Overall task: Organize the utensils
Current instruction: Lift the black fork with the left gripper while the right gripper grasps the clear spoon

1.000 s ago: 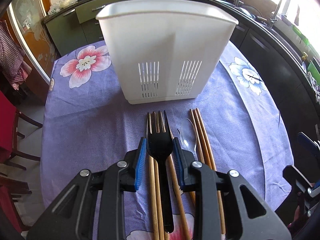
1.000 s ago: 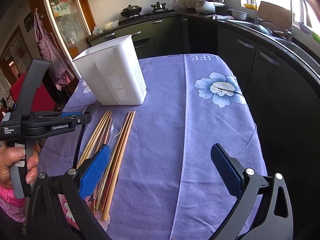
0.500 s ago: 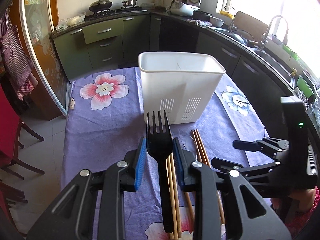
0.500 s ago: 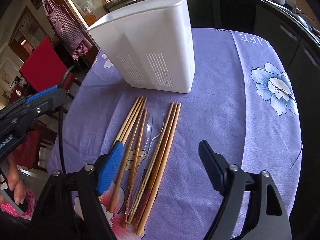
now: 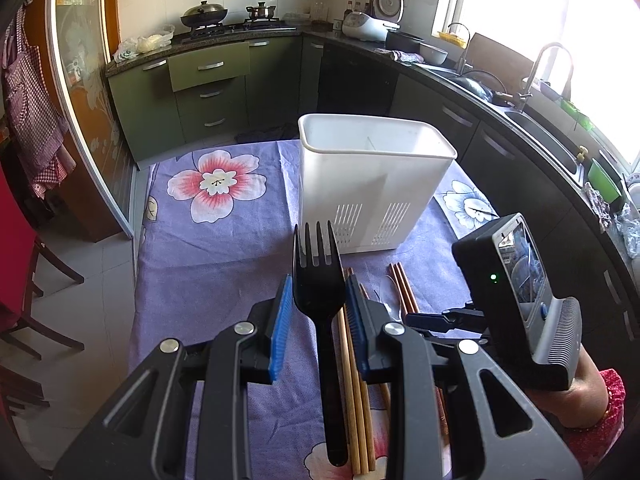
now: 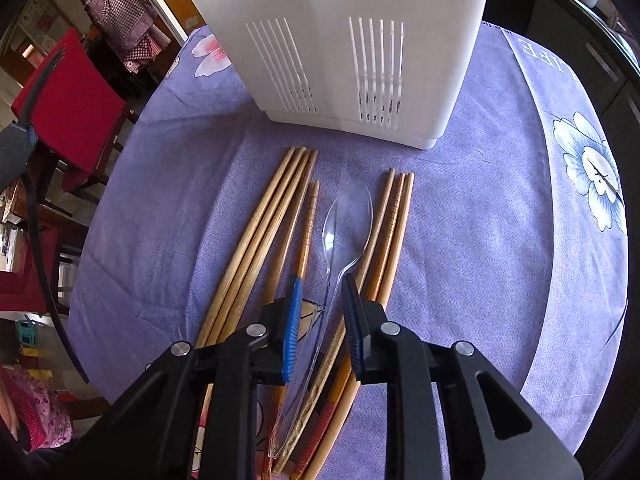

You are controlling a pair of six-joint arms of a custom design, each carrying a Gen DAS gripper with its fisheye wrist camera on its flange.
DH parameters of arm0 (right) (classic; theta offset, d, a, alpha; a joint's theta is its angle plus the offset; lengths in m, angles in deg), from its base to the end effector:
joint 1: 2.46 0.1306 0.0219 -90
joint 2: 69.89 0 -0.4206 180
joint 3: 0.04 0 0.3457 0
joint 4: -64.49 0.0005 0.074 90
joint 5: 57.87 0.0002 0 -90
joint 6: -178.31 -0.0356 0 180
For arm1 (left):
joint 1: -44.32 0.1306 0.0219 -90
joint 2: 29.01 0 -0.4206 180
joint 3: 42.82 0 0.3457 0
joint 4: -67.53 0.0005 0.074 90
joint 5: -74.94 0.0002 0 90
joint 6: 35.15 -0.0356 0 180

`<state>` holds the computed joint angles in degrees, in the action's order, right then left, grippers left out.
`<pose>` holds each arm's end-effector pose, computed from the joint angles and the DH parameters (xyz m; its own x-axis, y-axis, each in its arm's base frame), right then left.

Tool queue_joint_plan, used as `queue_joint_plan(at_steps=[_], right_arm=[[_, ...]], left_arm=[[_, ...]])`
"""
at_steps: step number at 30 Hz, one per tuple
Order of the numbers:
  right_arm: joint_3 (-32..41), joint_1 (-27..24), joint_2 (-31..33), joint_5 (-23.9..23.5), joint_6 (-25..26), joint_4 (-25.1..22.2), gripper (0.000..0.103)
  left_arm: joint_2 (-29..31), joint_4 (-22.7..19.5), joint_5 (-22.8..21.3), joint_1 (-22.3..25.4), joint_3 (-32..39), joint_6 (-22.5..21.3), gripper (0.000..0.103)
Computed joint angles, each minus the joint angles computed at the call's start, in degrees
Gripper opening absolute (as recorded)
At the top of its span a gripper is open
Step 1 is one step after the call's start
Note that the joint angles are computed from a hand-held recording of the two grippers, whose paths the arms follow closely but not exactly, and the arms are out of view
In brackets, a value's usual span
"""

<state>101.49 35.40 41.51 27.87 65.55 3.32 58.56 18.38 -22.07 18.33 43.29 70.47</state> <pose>0.4340 0.3401 0.3593 -0.9327 -0.2364 -0.2724 -0.2931 0.9369 0.1905 0.3782 -0.1801 0.4574 -0.7674 0.0768 -0.6366 0.1648 0.9831 -0.0800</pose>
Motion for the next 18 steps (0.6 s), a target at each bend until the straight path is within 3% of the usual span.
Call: queue_joint_plan(at_steps=[11,14,18], right_arm=[[1.34,0.6,1.58,2.21,-1.43,-1.99,0.015],[-0.04,0.73,0.95,3.22,-2.45,0.46,0.009],[-4.18,-0.15,-2.52,1.13,-3.5,6.36,0.009]], left_arm=[[-0.46,0.13,0.29,0.02,-0.25,-0.39,0.026],[-0.47,0.37,0.27,-0.02,-0.22,-0.42,0.026],[-0.24,0.47,0.18,-0.04,0.65,-0.56,0.026]])
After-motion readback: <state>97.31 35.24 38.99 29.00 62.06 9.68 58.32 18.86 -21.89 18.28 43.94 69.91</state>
